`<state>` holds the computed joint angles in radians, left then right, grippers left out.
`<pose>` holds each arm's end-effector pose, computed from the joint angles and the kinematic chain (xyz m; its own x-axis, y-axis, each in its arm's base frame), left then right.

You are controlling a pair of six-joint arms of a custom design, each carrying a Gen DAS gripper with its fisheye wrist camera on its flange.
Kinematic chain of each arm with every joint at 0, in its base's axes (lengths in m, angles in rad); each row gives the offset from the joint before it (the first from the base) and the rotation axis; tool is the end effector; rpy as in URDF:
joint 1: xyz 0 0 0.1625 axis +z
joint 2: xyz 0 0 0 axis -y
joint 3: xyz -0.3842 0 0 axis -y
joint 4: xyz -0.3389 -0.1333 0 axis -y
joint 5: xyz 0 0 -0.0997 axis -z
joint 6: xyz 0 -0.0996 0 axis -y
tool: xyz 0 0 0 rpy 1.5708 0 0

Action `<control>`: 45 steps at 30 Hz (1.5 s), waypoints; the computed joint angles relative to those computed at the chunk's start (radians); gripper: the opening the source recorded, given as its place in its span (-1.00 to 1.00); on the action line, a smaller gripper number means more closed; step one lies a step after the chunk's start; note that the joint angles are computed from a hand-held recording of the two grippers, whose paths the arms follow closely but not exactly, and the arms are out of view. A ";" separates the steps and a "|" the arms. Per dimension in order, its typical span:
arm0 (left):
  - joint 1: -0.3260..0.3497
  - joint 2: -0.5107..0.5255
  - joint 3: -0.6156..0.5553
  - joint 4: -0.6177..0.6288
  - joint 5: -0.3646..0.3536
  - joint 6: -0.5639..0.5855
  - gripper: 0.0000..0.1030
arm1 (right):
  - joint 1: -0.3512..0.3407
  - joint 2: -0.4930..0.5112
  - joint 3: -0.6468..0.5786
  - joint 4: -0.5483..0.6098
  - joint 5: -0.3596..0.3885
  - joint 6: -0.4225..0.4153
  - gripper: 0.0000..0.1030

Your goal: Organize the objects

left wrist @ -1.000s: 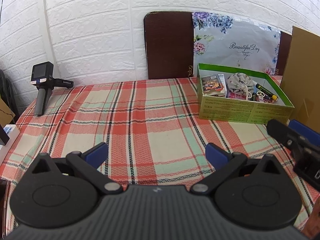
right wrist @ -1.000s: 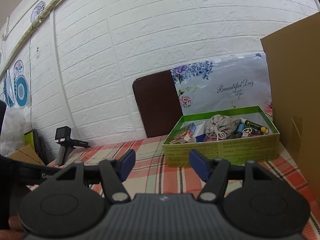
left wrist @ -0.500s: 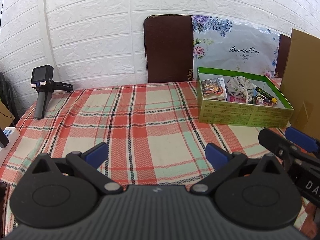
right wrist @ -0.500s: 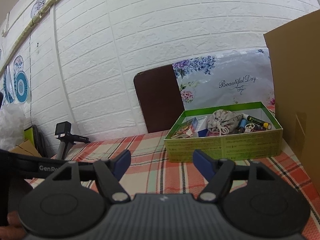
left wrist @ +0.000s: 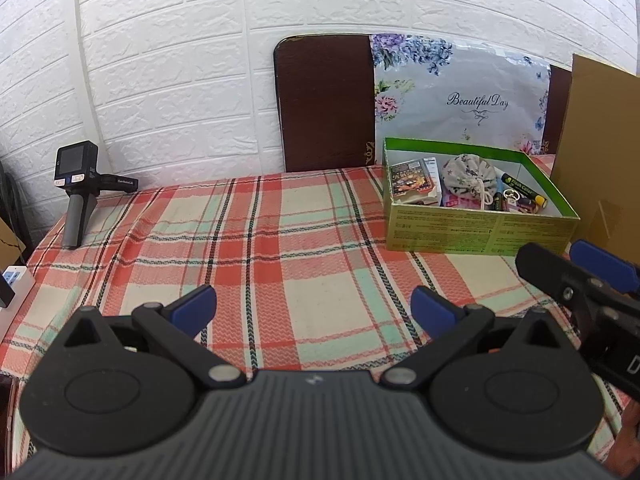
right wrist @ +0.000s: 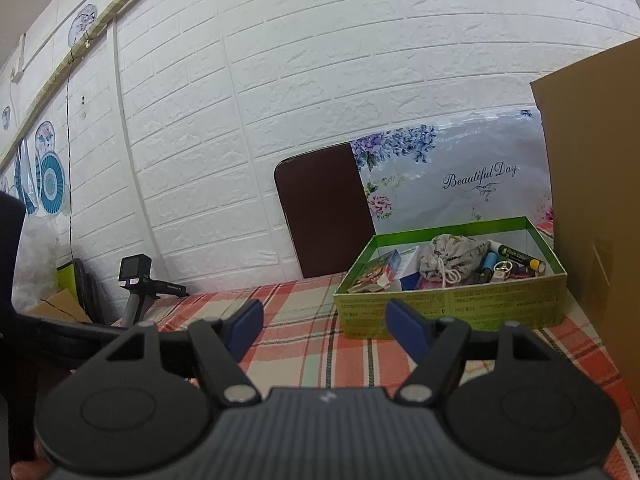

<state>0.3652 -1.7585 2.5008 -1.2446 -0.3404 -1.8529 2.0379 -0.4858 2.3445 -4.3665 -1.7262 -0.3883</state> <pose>-0.1028 -0.2825 0.2075 -0.6135 -0.3341 -0.7155 0.5015 0.5351 -0.6799 0.2772 -0.2879 0.0390 -0.7675 -0.5089 0.3899 -0.6021 0.3631 -0.7111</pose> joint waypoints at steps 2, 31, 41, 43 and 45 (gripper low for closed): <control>-0.001 0.002 -0.004 0.009 -0.001 -0.006 1.00 | 0.000 -0.004 0.002 0.003 0.007 0.003 0.38; 0.014 0.030 -0.008 0.013 -0.004 -0.026 1.00 | 0.000 0.011 0.007 0.023 0.009 -0.002 0.19; 0.015 0.024 -0.006 0.020 0.000 -0.035 1.00 | 0.007 0.014 -0.003 0.028 -0.004 0.007 0.19; 0.015 0.022 -0.005 0.016 0.000 -0.032 1.00 | 0.011 0.016 -0.006 0.033 -0.009 0.005 0.19; 0.012 0.016 -0.002 0.017 -0.002 -0.035 1.00 | 0.017 0.017 -0.007 0.036 -0.015 0.002 0.19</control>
<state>0.3776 -1.7427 2.4992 -1.2276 -0.3422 -1.8875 2.0544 -0.4684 2.3370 -4.3309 -1.7410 -0.3862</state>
